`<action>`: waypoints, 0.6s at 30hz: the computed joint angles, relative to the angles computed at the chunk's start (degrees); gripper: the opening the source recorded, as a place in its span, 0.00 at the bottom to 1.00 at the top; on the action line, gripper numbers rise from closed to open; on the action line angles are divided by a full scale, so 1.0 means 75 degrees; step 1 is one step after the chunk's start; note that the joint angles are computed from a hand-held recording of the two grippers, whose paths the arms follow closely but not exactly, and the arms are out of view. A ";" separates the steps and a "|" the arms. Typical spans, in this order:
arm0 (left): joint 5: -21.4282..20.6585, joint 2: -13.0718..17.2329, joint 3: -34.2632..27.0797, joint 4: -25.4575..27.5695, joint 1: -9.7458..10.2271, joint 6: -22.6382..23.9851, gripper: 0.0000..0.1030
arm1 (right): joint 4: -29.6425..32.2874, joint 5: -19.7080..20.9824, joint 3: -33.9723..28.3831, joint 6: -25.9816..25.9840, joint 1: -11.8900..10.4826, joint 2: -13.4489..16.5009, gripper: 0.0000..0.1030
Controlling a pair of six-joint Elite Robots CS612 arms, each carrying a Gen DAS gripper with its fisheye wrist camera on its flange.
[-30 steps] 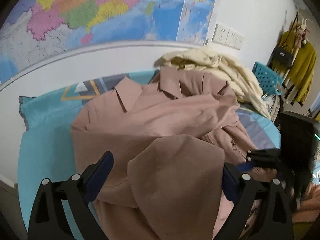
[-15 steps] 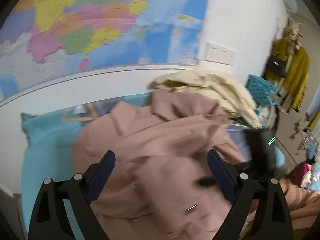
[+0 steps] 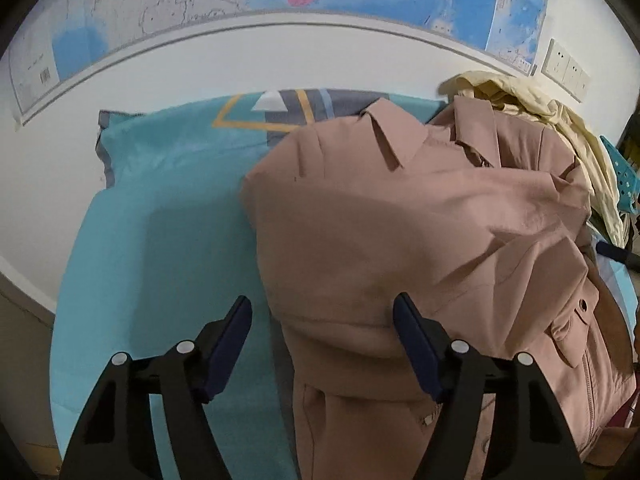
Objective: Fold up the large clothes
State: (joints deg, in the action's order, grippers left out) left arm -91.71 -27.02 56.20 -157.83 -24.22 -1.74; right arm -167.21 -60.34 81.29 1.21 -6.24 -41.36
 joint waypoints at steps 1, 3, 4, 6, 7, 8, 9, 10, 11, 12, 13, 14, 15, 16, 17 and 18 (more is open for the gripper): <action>-0.0008 0.0025 -0.0063 -0.0014 -0.0006 0.0010 0.69 | 0.0248 -0.0232 -0.0091 -0.0230 0.0059 0.0031 0.92; -0.0093 0.0079 -0.0180 0.0004 -0.0011 0.0015 0.69 | 0.1031 -0.0246 -0.0423 -0.0545 0.0102 0.0199 0.89; -0.0086 0.0130 -0.0272 0.0053 -0.0027 0.0035 0.68 | 0.1260 -0.0068 -0.0476 -0.0614 0.0063 0.0264 0.82; 0.0085 0.0201 -0.0396 0.0159 -0.0084 0.0091 0.69 | 0.1877 0.0206 -0.0574 -0.0937 0.0011 0.0309 0.15; 0.0234 0.0241 -0.0460 0.0212 -0.0116 0.0139 0.68 | 0.2083 0.0359 -0.0604 -0.1210 -0.0036 0.0284 0.06; 0.0348 0.0261 -0.0488 0.0225 -0.0137 0.0165 0.68 | 0.1969 0.0304 -0.0557 -0.1356 -0.0057 0.0202 0.06; 0.0474 0.0294 -0.0538 0.0216 -0.0158 0.0160 0.67 | 0.1791 0.0160 -0.0493 -0.1528 -0.0070 0.0099 0.06; 0.0494 0.0314 -0.0573 0.0190 -0.0157 0.0119 0.67 | 0.1501 -0.0166 -0.0433 -0.1857 -0.0067 -0.0044 0.06; 0.0495 0.0332 -0.0606 0.0142 -0.0149 0.0058 0.67 | 0.1190 -0.0467 -0.0382 -0.2028 -0.0075 -0.0171 0.06; 0.0472 0.0347 -0.0627 -0.0015 -0.0134 -0.0080 0.67 | 0.0966 -0.0650 -0.0405 -0.2099 -0.0083 -0.0235 0.06; 0.0446 0.0362 -0.0648 -0.0172 -0.0118 -0.0211 0.67 | 0.0799 -0.0879 -0.0436 -0.2162 -0.0075 -0.0287 0.06; 0.0428 0.0374 -0.0665 -0.0284 -0.0105 -0.0305 0.67 | 0.0496 -0.1429 -0.0476 -0.2348 -0.0056 -0.0316 0.06; 0.0443 0.0404 -0.0714 -0.0410 -0.0099 -0.0446 0.67 | 0.0378 -0.2105 -0.0558 -0.2581 -0.0021 -0.0300 0.07; 0.0498 0.0448 -0.0799 -0.0421 -0.0107 -0.0507 0.67 | 0.0462 -0.2461 -0.0691 -0.2699 0.0012 -0.0235 0.10; 0.0540 0.0489 -0.0888 -0.0357 -0.0117 -0.0515 0.67 | 0.0753 -0.2760 -0.0897 -0.2758 0.0031 -0.0126 0.21; 0.0582 0.0558 -0.1024 -0.0206 -0.0135 -0.0501 0.67 | 0.1205 -0.3042 -0.1163 -0.2633 0.0032 0.0039 0.41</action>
State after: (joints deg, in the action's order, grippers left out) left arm -87.35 -22.84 48.52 -159.37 -25.23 -5.50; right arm -158.17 -83.15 72.57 -18.53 -6.00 -41.07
